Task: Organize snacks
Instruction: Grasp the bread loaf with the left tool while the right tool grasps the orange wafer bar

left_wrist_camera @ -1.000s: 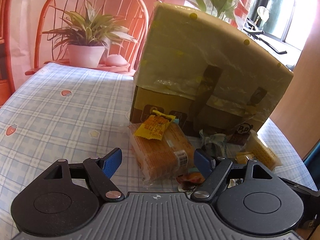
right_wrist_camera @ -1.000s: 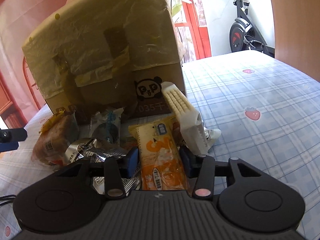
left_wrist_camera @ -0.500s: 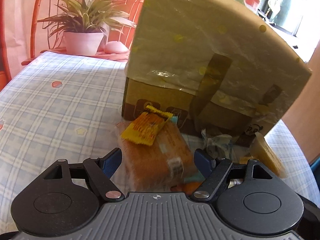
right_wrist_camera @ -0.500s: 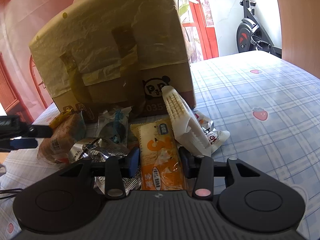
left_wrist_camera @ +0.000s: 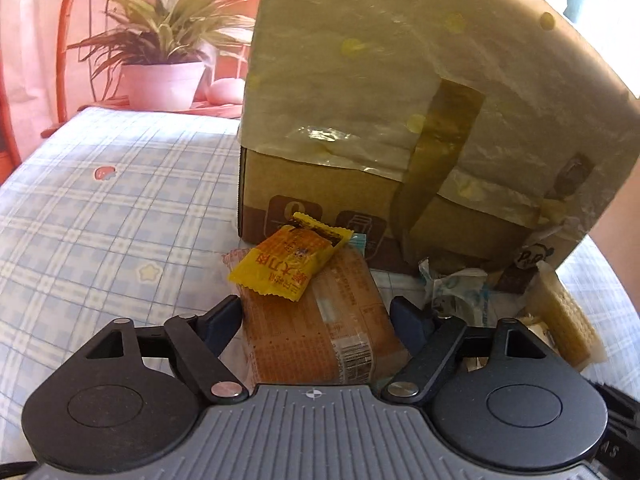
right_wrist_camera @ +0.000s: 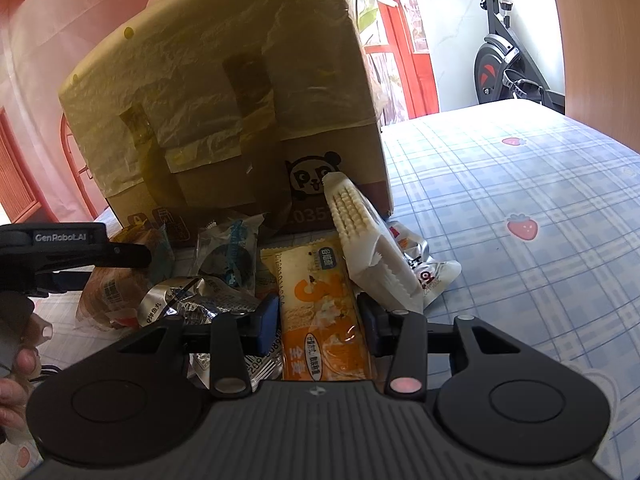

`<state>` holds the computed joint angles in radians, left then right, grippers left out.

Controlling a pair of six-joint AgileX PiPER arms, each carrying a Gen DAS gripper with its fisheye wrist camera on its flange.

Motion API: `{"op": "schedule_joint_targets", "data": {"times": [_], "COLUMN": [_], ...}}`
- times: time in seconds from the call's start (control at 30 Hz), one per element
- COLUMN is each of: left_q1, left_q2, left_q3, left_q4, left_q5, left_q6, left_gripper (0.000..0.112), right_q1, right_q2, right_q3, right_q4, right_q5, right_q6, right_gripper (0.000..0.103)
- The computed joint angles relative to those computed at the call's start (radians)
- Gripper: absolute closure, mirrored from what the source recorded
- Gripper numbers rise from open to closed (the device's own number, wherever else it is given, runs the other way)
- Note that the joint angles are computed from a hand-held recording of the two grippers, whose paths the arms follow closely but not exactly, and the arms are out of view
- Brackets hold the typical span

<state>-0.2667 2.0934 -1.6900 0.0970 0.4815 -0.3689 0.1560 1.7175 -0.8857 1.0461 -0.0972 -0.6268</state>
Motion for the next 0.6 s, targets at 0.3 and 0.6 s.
{"op": "schedule_joint_targets", "data": {"times": [0.3, 0.6], "left_q1": [-0.019, -0.013], "left_q2": [-0.091, -0.146], "left_q3": [0.128, 0.125], "left_q4": [0.2, 0.101], "left_q5": [-0.063, -0.013], "left_q6": [-0.021, 0.213], "left_gripper": [0.033, 0.033], "right_q1": [-0.002, -0.001], "right_q2": [0.003, 0.004], "right_q3": [-0.002, -0.002], "right_q4": [-0.052, -0.055], "right_q5": [0.004, 0.002], "right_q6": [0.058, 0.063], "right_gripper": [0.059, 0.059]}}
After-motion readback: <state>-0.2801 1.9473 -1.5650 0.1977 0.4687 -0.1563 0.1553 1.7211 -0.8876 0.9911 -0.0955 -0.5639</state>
